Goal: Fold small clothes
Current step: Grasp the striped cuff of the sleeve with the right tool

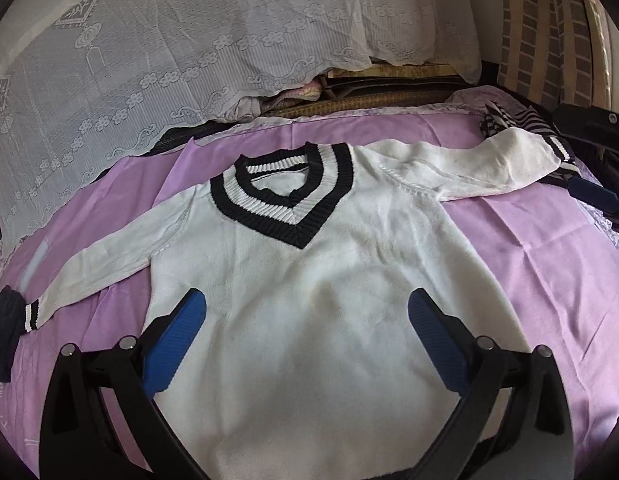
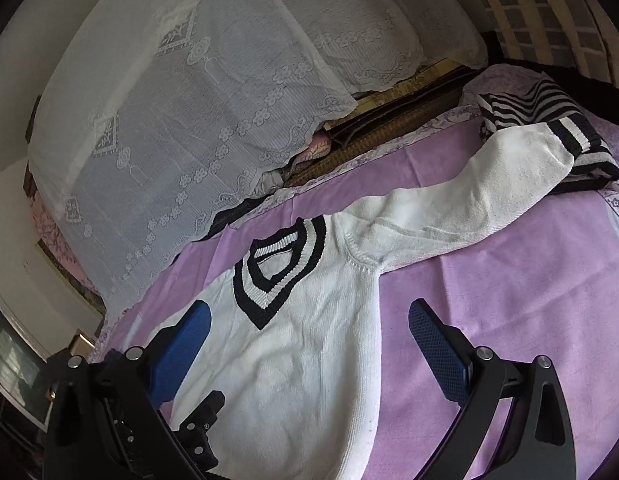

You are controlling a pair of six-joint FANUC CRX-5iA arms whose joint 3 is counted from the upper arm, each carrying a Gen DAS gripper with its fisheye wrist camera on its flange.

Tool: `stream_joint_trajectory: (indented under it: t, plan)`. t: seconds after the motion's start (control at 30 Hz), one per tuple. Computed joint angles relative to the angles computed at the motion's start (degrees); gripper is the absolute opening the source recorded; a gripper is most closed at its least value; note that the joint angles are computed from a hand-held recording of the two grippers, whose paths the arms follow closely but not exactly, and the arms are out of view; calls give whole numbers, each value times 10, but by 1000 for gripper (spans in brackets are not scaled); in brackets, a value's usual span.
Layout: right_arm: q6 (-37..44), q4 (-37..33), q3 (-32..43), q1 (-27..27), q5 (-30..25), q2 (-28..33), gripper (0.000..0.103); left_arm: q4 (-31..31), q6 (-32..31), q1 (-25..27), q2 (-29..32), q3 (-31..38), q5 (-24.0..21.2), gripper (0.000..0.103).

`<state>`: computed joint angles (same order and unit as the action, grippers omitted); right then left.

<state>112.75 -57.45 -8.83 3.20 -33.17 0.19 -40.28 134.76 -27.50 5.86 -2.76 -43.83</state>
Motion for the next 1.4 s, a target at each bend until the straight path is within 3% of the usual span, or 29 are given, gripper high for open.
stream_joint_trajectory:
  t: [0.13, 0.33, 0.43, 0.6, 0.7, 0.83, 0.9, 0.97, 1.0, 1.1, 1.2, 1.27, 1.3, 1.4]
  plan:
    - [8, -97, 58, -122, -82, 67, 100, 46, -63, -3, 69, 82, 19, 99]
    - [4, -165, 111, -215, -125, 144, 98, 46, -137, -35, 204, 239, -15, 99]
    - [14, -186, 129, -236, -133, 169, 89, 40, -172, -47, 262, 305, -35, 99]
    - [-26, -171, 160, -248, -134, 205, 62, 85, -217, -43, 316, 358, -24, 99]
    - [-49, -159, 177, -247, -128, 219, 58, 86, -225, -49, 341, 388, -30, 99]
    - [-85, -101, 189, -224, -79, 222, 57, 41, -212, -66, 369, 428, -54, 97]
    - [-111, -79, 197, -218, -67, 229, 56, 36, -214, -69, 376, 434, -57, 86]
    - [-138, -58, 203, -211, -55, 236, 56, 46, -232, -68, 390, 452, -77, 60]
    - [-158, -38, 209, -206, -52, 242, 55, 57, -242, -65, 396, 459, -83, 55]
    - [-164, -41, 216, -206, -50, 253, 53, 81, -247, -56, 395, 454, -74, 48]
    - [-174, -18, 222, -196, -38, 258, 48, 98, -258, -52, 399, 457, -72, 30]
    - [-173, -8, 216, -190, -19, 257, 35, 103, -262, -51, 400, 458, -71, 26]
    - [-168, -5, 215, -188, -13, 258, 20, 105, -260, -50, 397, 452, -65, 25]
    - [-111, -54, 203, -199, -9, 248, 12, 124, -259, -42, 389, 436, -47, 23]
